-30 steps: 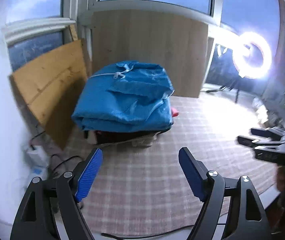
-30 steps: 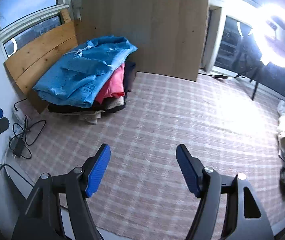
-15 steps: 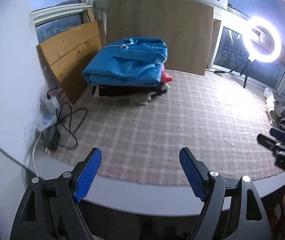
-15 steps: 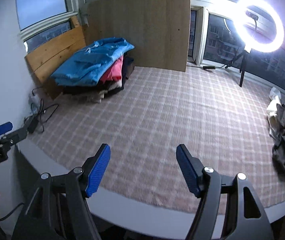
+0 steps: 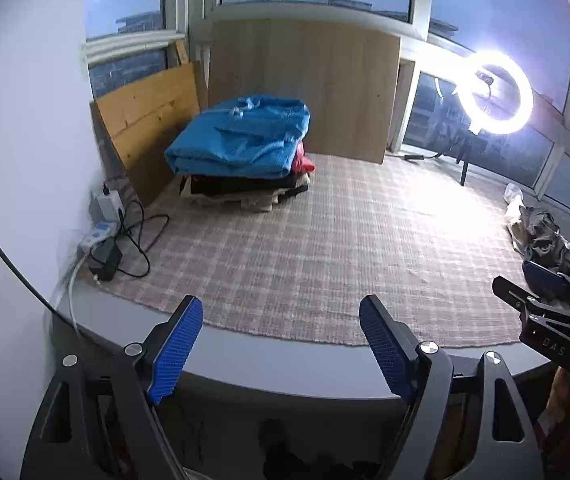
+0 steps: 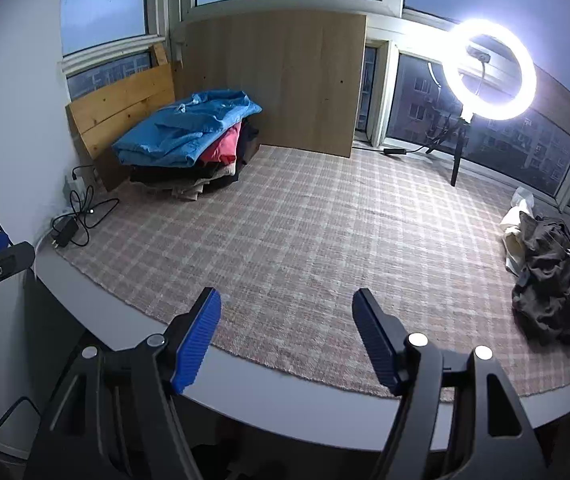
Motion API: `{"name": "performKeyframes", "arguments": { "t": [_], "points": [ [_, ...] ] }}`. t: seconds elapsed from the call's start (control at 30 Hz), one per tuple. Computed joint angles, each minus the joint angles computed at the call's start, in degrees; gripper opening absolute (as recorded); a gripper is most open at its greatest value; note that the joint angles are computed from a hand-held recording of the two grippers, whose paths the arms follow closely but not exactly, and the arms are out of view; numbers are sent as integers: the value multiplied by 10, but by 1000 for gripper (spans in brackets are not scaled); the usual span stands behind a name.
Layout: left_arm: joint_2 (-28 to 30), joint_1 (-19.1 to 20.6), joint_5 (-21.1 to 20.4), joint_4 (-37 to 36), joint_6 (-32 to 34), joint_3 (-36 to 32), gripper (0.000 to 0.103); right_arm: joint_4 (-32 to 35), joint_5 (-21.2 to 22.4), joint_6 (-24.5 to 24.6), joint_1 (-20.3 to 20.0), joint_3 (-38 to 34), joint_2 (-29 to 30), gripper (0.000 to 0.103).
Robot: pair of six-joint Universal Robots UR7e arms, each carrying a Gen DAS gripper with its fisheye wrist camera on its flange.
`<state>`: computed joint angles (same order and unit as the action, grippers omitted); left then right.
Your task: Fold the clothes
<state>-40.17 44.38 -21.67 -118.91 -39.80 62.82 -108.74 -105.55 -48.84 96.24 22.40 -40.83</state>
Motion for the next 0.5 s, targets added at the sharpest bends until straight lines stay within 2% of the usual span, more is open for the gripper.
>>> {"name": "performKeyframes", "arguments": {
  "t": [0.13,0.27,0.37,0.43,0.5],
  "points": [
    [0,-8,-1,-41,31,7,90,-7,6,-5,0,14,-12,68],
    [4,-16,18,-35,21,5,100,-17,10,-8,-1,28,-21,68],
    [5,-23,36,-44,19,13,100,-16,10,-10,-2,28,-21,69],
    [4,-25,41,-89,46,25,100,-18,8,-11,-2,33,-23,69],
    [1,-25,37,-92,41,27,101,-17,6,-12,-2,37,-24,69]
  ]
}}
